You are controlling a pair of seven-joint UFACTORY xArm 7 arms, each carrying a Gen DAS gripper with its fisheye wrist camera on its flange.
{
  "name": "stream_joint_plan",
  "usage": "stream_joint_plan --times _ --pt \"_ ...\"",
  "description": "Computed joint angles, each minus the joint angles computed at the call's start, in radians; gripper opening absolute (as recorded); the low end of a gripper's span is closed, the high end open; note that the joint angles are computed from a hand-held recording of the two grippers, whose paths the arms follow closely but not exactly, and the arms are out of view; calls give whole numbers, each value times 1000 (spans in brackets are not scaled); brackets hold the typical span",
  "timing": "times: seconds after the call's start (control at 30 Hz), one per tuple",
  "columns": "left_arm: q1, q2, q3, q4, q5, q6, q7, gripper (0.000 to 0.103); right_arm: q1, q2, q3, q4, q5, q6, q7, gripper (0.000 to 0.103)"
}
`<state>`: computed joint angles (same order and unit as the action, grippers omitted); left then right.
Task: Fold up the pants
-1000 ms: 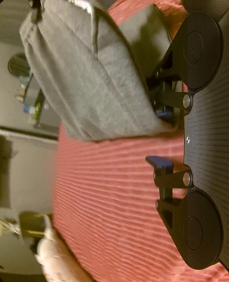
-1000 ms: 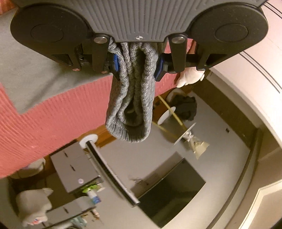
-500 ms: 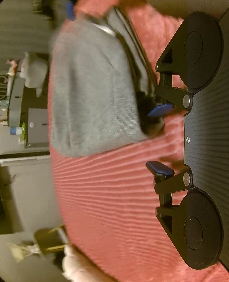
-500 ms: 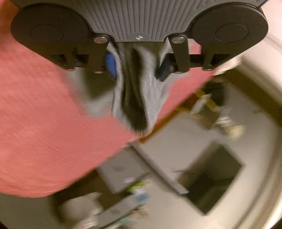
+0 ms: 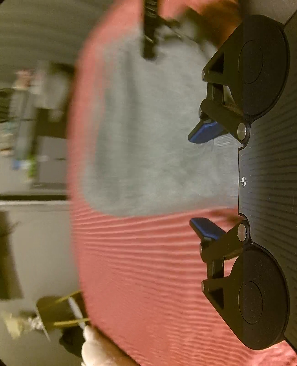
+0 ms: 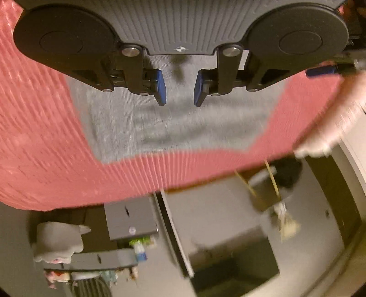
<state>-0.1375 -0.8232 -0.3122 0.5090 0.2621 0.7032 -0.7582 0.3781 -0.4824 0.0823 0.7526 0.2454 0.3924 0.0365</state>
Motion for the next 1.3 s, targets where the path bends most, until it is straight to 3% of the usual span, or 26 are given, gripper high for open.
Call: stream_joint_plan --times 0.03,0.07,0.13,0.23,0.37,0.43,0.53,0.6,0.7,0.73,0.8,0.83,0.93,1.0,1.03,1.1,1.17,1.2,1.23,1.3 --pt "-26 14 21 -21 36 -15 -25 81 -10 14 -5 6 -4 34 44 5" --pt "-10 -3 11 -53 46 -59 -37 88 17 20 -52 9 34 50 59 0" --pt "12 -27 0 -61 12 -52 -25 90 91 19 -149 18 152 61 11 0" --pt "2 -81 21 -51 -14 -3 -24 85 0 -7 -56 28 129 102 -10 0" --pt "70 -102 -3 -14 39 -2 -28 82 16 -55 -47 -16 145 48 -27 8" --pt "109 -73 -15 8 76 -33 -19 82 7 -64 -39 -37 136 -1 -16 8" --pt "163 5 -38 53 127 -59 -13 82 -61 -16 36 -17 36 -59 61 8" --pt "189 75 -46 81 145 -92 -33 82 -53 26 42 9 -2 -96 66 8" --pt "164 160 -11 105 116 -111 -41 86 -39 88 42 47 -59 -134 39 12" --pt "137 202 16 117 88 -101 -18 89 -50 115 52 71 -90 -114 37 20" --pt "150 267 5 137 107 -86 -47 102 -70 181 62 128 -139 -29 51 21" --pt "170 280 -11 142 136 -84 -82 103 -61 200 52 134 -124 -32 32 21" --pt "105 281 85 145 62 -90 -41 103 -20 194 6 138 -58 -26 -58 21" --pt "70 250 139 121 6 -102 8 103 15 148 -49 119 61 -15 -113 21" --pt "59 223 156 103 -13 -100 36 103 28 105 -82 90 129 -26 -134 27" --pt "56 166 164 60 -28 -109 73 103 78 35 -174 52 275 -9 -208 29" --pt "51 103 169 15 -51 -115 101 103 12 -29 -170 16 290 21 -159 55" --pt "48 76 172 -5 -69 -119 107 103 -21 -62 -171 -2 282 43 -134 79" --pt "43 61 173 -16 -89 -124 111 103 -14 -86 -202 -16 307 64 -148 86" --pt "36 47 179 -27 -128 -124 120 103 7 -97 -278 -14 378 156 -173 86"
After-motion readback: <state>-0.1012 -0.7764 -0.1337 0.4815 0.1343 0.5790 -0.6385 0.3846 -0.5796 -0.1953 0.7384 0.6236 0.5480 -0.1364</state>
